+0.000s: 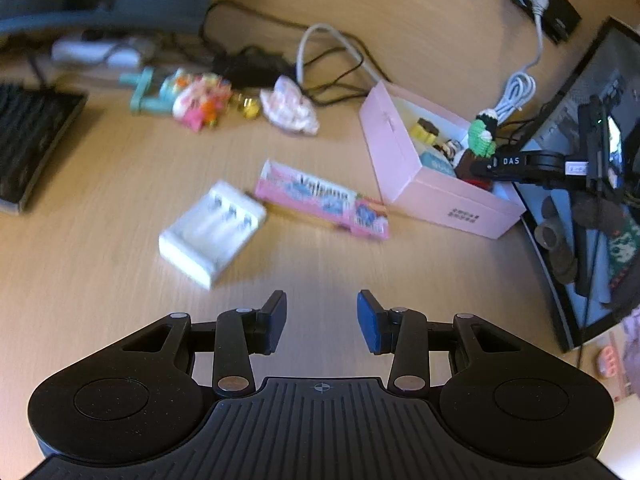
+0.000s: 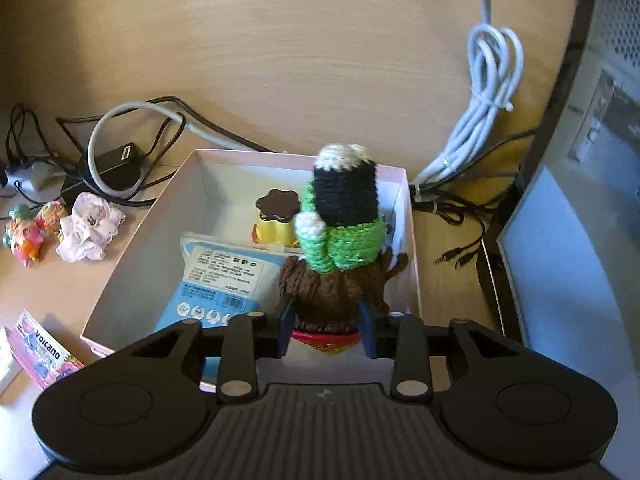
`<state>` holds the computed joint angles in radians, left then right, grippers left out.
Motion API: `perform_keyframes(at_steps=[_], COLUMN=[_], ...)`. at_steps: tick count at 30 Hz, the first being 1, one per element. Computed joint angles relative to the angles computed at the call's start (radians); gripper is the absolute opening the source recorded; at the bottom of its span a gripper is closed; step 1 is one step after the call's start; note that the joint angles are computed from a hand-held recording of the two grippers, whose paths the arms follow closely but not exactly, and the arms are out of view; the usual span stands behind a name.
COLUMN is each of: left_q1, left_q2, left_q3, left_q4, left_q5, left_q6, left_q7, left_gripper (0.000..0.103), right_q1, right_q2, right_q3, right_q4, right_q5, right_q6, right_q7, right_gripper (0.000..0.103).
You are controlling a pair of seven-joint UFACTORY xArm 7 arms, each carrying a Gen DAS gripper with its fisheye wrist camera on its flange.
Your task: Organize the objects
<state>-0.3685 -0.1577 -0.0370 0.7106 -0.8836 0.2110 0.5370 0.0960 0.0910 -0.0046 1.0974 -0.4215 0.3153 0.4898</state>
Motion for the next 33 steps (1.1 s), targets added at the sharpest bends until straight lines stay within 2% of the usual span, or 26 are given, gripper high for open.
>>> perform_keyframes(at_steps=[3,5,9,10,12,14,16,18,21,22,23,24,28,31,32,33], left_q1=[-0.014,0.003,0.076,0.086,0.054,-0.041,-0.089,-0.09,-0.085,-0.098,-0.08,-0.028,0.223,0.443,0.503,0.536], left_q2=[0.029,0.079,0.251,0.295,0.392,0.495,0.598,0.677,0.755,0.766,0.766,0.756,0.699,0.636,0.605,0.574], left_q3=[0.018,0.027,0.01,0.013,0.086,0.238,0.337,0.372,0.385,0.394,0.361,0.286,-0.068,-0.35,-0.426,-0.467], left_q4=[0.035,0.087,0.252,0.295,0.384,0.479,0.578,0.659,0.738,0.737,0.741,0.746,0.715,0.628,0.585,0.549], left_q5=[-0.071,-0.116,-0.172,-0.151,-0.055,0.049,0.117,0.158,0.191,0.229,0.24,0.232,0.188,0.081,0.032,-0.012], left_q6=[-0.057,-0.089,-0.225,-0.254,-0.289,-0.263,-0.205,-0.163,-0.134,-0.155,-0.164,-0.157,-0.113,-0.079,-0.079,-0.075], left_q7=[0.088,0.132,0.184,0.15,0.021,-0.132,-0.248,-0.32,-0.382,-0.416,-0.408,-0.369,-0.157,0.043,0.105,0.15], left_gripper=[0.043,0.043,0.043,0.043,0.043,0.043,0.043,0.043,0.043,0.042,0.043,0.042,0.043,0.042,0.042,0.042], right_q1=[0.004,-0.001,-0.023,-0.028,-0.014,-0.011,-0.002,0.009,0.023,0.021,0.014,0.003,-0.055,-0.065,-0.062,-0.057], right_q2=[-0.059,-0.112,-0.176,-0.181,-0.183,-0.185,-0.194,-0.212,-0.229,-0.229,-0.224,-0.219,-0.167,-0.121,-0.1,-0.077], right_q3=[0.004,0.019,0.071,0.085,0.096,0.113,0.127,0.137,0.147,0.153,0.161,0.169,0.18,0.151,0.133,0.114], right_q4=[-0.056,-0.105,-0.163,-0.167,-0.171,-0.172,-0.176,-0.19,-0.2,-0.196,-0.189,-0.18,-0.091,-0.018,0.003,0.024], right_q5=[-0.022,-0.07,-0.113,-0.116,-0.052,-0.037,-0.024,-0.008,0.02,0.014,-0.008,-0.04,-0.294,-0.531,-0.555,-0.565], right_q6=[-0.067,-0.118,-0.162,-0.16,-0.151,-0.137,-0.115,-0.097,-0.073,-0.067,-0.063,-0.06,-0.009,0.082,0.104,0.119], right_q7=[0.05,0.074,0.082,0.092,0.058,0.063,0.067,0.065,0.051,0.057,0.073,0.102,0.349,0.566,0.587,0.6], right_gripper=[0.037,0.052,0.055,0.055,0.055,0.055,0.055,0.056,0.056,0.056,0.056,0.056,0.056,0.056,0.056,0.056])
